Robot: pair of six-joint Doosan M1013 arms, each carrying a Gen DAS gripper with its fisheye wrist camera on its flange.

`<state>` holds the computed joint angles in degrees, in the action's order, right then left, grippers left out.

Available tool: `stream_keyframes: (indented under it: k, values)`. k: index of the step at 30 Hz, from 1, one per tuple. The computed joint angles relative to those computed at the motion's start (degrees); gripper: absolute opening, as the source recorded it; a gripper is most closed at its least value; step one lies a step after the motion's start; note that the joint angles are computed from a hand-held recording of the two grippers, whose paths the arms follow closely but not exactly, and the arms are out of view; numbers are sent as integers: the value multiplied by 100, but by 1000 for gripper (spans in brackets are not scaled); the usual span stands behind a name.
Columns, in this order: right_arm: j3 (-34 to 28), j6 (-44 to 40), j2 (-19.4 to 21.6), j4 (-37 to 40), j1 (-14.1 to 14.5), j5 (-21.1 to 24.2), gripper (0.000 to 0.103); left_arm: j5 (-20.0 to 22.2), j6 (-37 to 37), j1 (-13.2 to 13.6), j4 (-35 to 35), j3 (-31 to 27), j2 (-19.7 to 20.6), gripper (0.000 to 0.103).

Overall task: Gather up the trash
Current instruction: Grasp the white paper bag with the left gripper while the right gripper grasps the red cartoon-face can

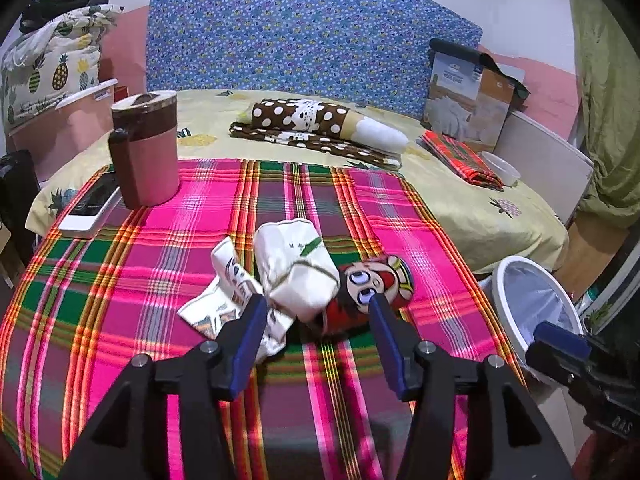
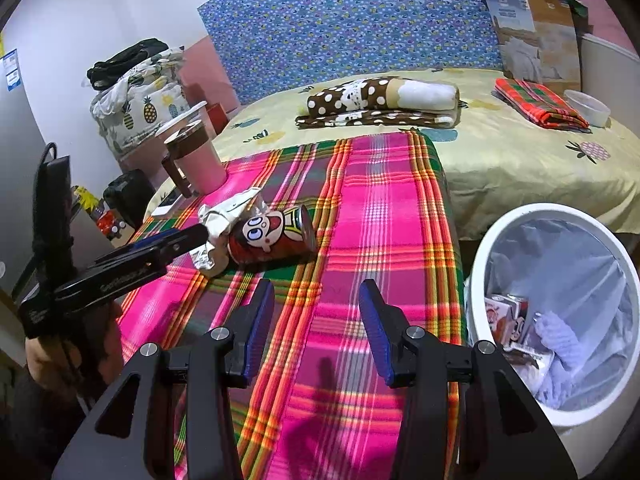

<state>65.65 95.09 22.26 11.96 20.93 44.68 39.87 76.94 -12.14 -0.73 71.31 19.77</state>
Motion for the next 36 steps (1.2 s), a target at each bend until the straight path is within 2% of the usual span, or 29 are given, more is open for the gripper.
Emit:
stream_keyframes:
  k: [13,25,36]
  values:
    - [-423,-139,324,138,-55,295,46,357,-244,100,-115,-607,497,58]
    - [-814,-700,626,1034,-171,627,46,260,385,172,-452,-181,190,52]
    - [-1257,-1106,1027,1926,-292,1073,46,130,506,332,-556,258,-134,52]
